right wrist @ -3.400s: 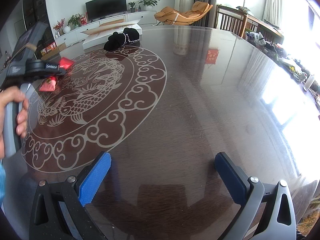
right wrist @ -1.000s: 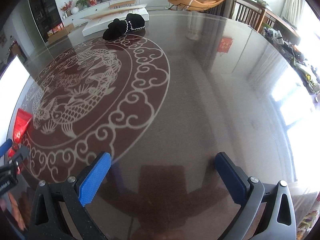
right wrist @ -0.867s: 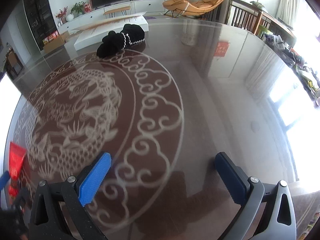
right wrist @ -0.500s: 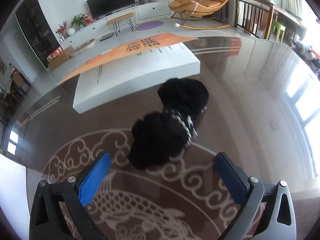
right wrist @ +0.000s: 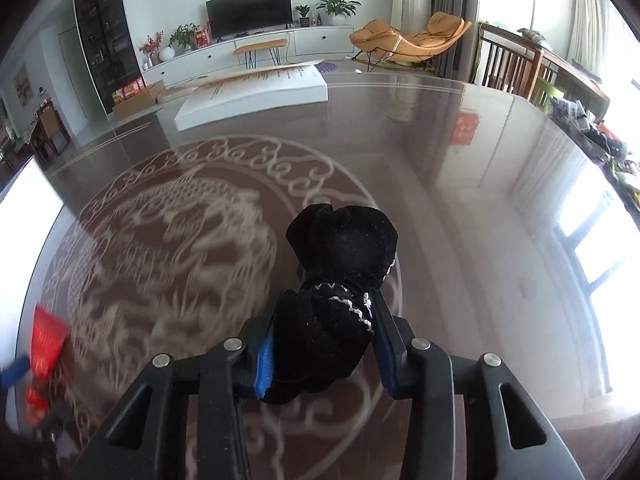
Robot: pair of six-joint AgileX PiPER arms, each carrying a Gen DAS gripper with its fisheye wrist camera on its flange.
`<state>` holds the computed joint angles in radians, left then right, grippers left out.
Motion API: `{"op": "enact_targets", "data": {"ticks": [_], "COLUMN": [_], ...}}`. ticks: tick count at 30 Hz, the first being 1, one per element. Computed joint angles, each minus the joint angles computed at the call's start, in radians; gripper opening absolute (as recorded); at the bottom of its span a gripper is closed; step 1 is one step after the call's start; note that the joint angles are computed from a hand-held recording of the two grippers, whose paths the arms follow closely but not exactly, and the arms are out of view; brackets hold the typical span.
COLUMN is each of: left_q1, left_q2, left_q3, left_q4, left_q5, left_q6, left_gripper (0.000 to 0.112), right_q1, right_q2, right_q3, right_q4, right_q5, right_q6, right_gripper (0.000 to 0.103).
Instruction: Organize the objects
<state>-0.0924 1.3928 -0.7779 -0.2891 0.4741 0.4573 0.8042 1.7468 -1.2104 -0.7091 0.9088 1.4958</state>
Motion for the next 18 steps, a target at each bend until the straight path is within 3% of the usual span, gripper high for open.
{"op": "enact_targets", "data": {"ticks": [3, 7, 11, 15, 18], "left_q1": [0.000, -0.004, -0.004, -0.004, -0.005], "left_q2": [0.000, -0.001, -0.001, 0.000, 0.000], "left_q3": [0.000, 0.001, 0.001, 0.002, 0.002], "left_q4": [-0.001, 0.008, 0.008, 0.008, 0.008], "left_q5": [0.000, -0.002, -0.003, -0.003, -0.004], "left_q6": [0.001, -0.010, -0.009, -0.010, -0.010], "left_gripper": [0.103, 0.103, 0.103, 0.103, 0.103], "right_q1": [0.245, 0.444, 0.472, 0.456, 0.454], "right_q2": [-0.064, -0.051, -0.035, -0.030, -0.037], "right_q3": [0.090, 0.076, 0.066, 0.064, 0.076], "right_q4": [-0.028, -0.009, -0.005, 0.005, 0.000], "right_q5": [0.118, 0.241, 0.251, 0.235, 0.225], "right_q6": [0.243, 0.397, 0.402, 0.398, 0.419], "right_gripper": [0.042, 0.044, 0.051, 0.087, 0.090]}}
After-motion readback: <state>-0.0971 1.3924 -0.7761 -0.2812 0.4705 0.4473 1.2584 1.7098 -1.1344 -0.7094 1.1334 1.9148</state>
